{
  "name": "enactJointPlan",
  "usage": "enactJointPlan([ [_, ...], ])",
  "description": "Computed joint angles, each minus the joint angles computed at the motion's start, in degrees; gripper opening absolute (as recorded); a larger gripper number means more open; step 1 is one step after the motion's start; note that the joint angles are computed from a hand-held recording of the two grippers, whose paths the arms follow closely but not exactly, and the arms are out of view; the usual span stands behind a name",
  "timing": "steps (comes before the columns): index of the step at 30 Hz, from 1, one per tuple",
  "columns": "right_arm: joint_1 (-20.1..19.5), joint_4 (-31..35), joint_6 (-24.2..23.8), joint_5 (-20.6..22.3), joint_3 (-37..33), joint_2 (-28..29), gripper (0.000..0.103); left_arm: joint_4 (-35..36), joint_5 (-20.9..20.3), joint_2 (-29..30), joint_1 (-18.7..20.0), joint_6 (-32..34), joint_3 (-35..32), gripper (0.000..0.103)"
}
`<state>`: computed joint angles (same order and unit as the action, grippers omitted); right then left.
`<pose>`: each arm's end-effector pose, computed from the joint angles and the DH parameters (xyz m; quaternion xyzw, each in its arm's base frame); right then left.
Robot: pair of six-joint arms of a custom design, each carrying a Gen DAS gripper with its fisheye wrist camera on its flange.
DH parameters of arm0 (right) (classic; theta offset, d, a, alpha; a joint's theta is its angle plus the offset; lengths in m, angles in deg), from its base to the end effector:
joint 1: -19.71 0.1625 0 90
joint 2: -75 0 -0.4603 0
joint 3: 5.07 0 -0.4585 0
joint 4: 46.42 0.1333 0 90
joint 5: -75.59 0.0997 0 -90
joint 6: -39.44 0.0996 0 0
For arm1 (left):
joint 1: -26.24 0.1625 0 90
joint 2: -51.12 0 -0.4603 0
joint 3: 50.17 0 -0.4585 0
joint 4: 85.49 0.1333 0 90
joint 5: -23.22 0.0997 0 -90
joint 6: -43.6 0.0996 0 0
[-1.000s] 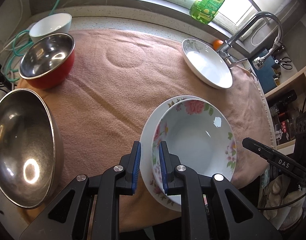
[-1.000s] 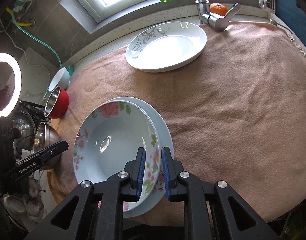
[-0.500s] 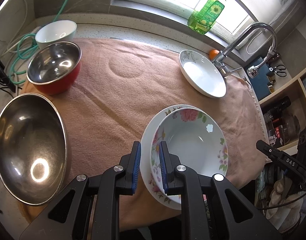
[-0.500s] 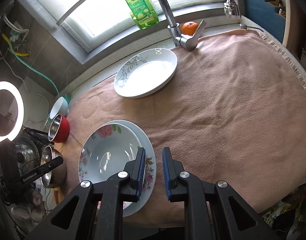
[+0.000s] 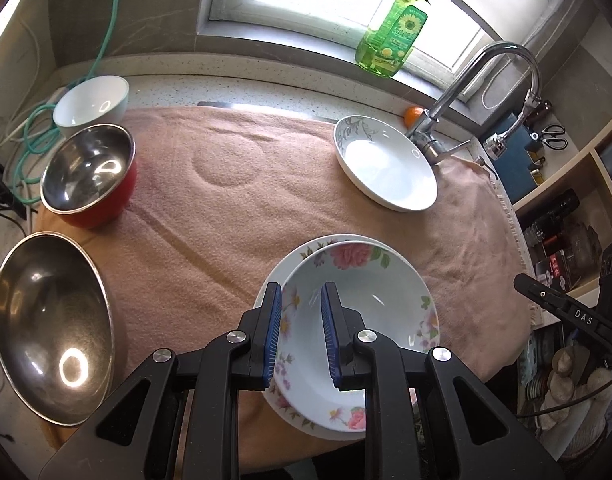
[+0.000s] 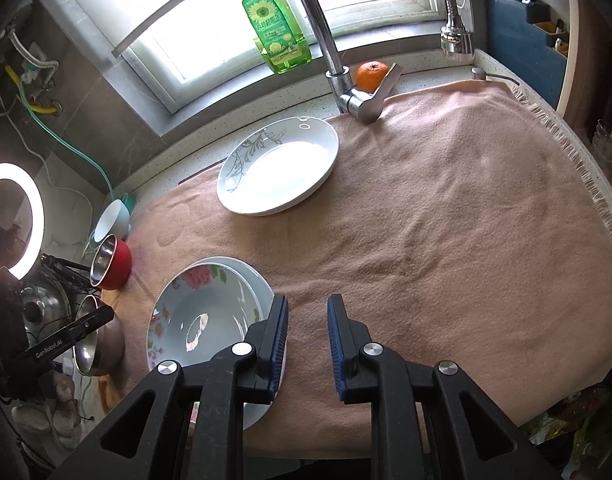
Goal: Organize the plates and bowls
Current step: 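Open both tools and release the pink-rose plate rim, then move both tools to the leaf-pattern white plate and grasp its rim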
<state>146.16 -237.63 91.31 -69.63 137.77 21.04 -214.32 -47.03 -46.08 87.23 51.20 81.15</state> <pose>0.2727 -0.2826 0.0421 -0.1675 -0.8664 0.3893 0.2643 -0.0620 -0.4561 0.2767 0.3025 0.9368 -0.0716 0.1609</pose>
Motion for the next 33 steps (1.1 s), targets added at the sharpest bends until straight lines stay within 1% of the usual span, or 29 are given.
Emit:
enactJointPlan([
  [1,-0.19,-0.77,-0.86,-0.29,0.23,-0.32,0.032,-0.55,0.28,0.4,-0.36,-0.41,0.12,0.018],
  [3,-0.58,-3.71,-3.9,-0.78,0.75,-0.69,0.036,-1.25,0.34,1.26,-0.8,-1.63,0.17,0.018],
  [6,-1.98,-6.04,-8.2,-0.05,1.48,-2.2,0.036,-3.63,0.83,2.28,-1.99,-2.34,0.95,0.018],
  [9,-3.52,-7.8,-12.39,0.51,2.02,-3.51,0.036,-7.3,-1.02,2.81,-2.64,-2.51,1.79,0.018],
  [11,-4.77,-9.79,-15.81,1.71,2.51,-4.37,0.036,-10.56,-1.53,3.21,-3.36,-2.13,2.51,0.018],
  [15,-6.74,-14.54,-22.07,1.97,3.08,-4.91,0.036,-12.21,-2.2,5.75,-4.1,-4.7,1.82,0.018],
  [18,-9.05,-20.33,-26.6,3.9,3.84,-5.33,0.036,-13.33,0.15,7.9,-5.16,-5.78,1.72,0.019],
  [20,-10.89,-23.8,-29.69,5.98,4.3,-5.82,0.036,-13.39,1.97,9.45,-5.66,-6.86,1.4,0.019],
  [22,-12.69,-23.24,-32.43,7.92,4.31,-7.06,0.036,-12.45,2.8,11.26,-5.71,-8.61,0.48,0.019],
  [25,-14.71,-21.13,-36.73,9.49,3.36,-7.94,0.036,-12.13,3.48,13.77,-5.73,-9.67,-0.63,0.018],
  [27,-16.36,-19.82,-38.27,10.8,2.64,-8.3,0.036,-11.83,2.88,15.33,-5.51,-10.32,-1.52,0.018],
  [29,-18.48,-18.57,-39.64,13.22,2.11,-8.8,0.036,-11.56,2.89,16.65,-5.55,-10.56,-2.22,0.018],
  [33,-22.03,-19.9,-42.24,16.88,1.2,-8.46,0.035,-12.12,2.49,19.12,-5.54,-10.59,-3.36,0.017],
])
